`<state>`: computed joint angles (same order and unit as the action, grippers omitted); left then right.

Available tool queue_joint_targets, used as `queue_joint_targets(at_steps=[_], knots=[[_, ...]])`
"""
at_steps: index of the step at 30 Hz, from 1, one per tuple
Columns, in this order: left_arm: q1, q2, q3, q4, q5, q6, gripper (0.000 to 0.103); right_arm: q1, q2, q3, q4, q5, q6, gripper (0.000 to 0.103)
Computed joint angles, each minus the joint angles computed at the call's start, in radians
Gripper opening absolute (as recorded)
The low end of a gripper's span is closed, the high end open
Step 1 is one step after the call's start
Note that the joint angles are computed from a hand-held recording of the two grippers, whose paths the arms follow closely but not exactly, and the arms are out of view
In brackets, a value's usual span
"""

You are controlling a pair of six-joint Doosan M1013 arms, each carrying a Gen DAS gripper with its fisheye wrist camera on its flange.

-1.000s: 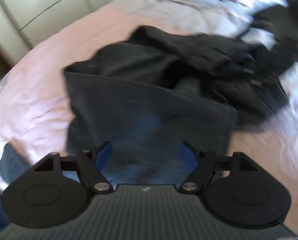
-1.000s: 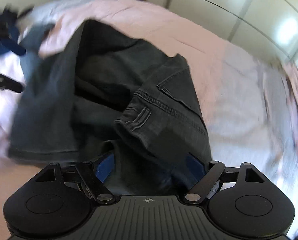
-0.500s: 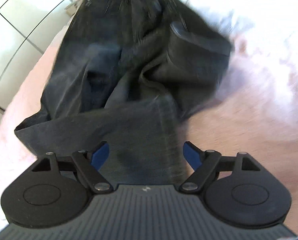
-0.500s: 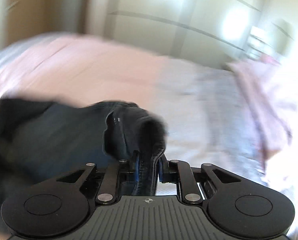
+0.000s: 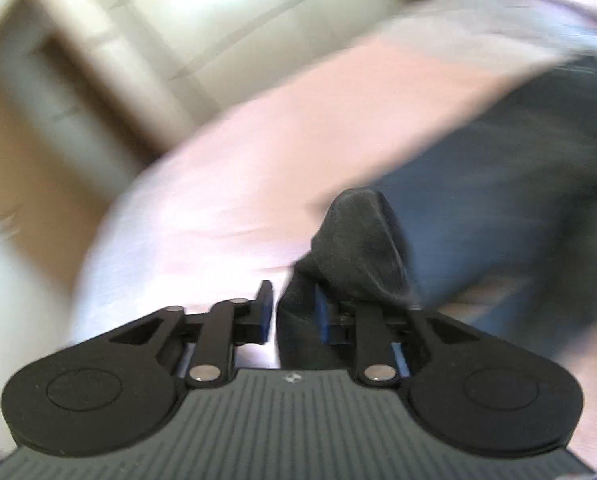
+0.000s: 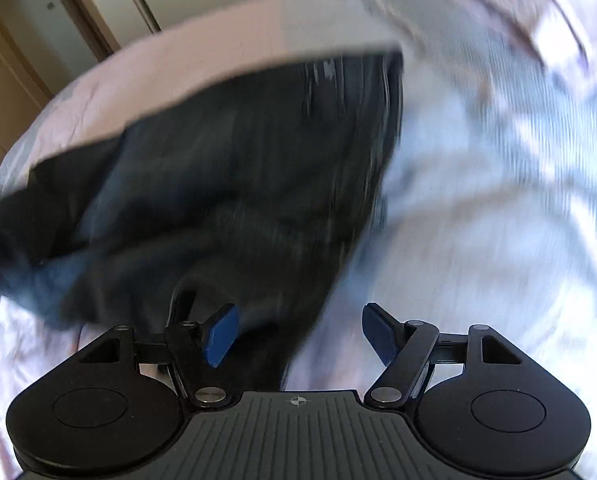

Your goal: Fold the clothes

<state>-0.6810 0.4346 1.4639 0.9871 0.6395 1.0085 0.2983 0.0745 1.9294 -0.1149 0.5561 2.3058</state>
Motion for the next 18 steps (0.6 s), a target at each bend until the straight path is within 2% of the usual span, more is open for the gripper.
queue_joint_targets(at_steps=[1, 3, 4, 5, 6, 8, 10, 12, 14, 15, 17, 18], knots=[[0.009, 0.013, -0.021, 0.049, 0.045, -0.059, 0.024, 0.011, -0.004, 0.011, 0.020, -0.003, 0.013, 0.072], [0.018, 0.010, -0.014, 0.112, 0.061, -0.121, 0.046, 0.032, -0.009, 0.025, 0.032, -0.012, 0.062, 0.072], [0.022, 0.005, -0.003, 0.133, 0.054, -0.137, 0.055, 0.043, -0.012, 0.033, 0.030, -0.020, 0.098, 0.072], [0.021, -0.010, 0.030, 0.122, 0.011, -0.104, 0.070, 0.054, -0.018, 0.042, 0.022, -0.030, 0.144, 0.072], [0.019, -0.023, 0.065, 0.084, -0.035, -0.033, 0.074, 0.060, -0.021, 0.049, 0.022, -0.040, 0.177, 0.072], [0.009, -0.045, 0.144, 0.020, -0.120, 0.141, 0.074, 0.066, -0.025, 0.052, 0.007, -0.055, 0.261, 0.072], [-0.005, -0.056, 0.217, -0.050, -0.191, 0.341, 0.074, 0.084, -0.045, 0.060, -0.077, -0.057, 0.384, 0.072], [-0.013, -0.052, 0.262, -0.114, -0.252, 0.482, 0.074, 0.104, -0.059, 0.068, -0.165, -0.064, 0.493, 0.072], [-0.017, -0.039, 0.285, -0.213, -0.315, 0.619, 0.074, 0.116, -0.066, 0.077, -0.184, -0.081, 0.523, 0.073], [-0.018, -0.031, 0.292, -0.283, -0.344, 0.702, 0.074, 0.120, -0.064, 0.082, -0.174, -0.093, 0.511, 0.073], [-0.019, -0.014, 0.290, -0.507, -0.394, 0.929, 0.074, 0.128, -0.058, 0.090, -0.163, -0.118, 0.496, 0.075], [-0.022, -0.006, 0.291, -0.568, -0.422, 1.017, 0.074, 0.132, -0.049, 0.092, -0.172, -0.135, 0.501, 0.075]])
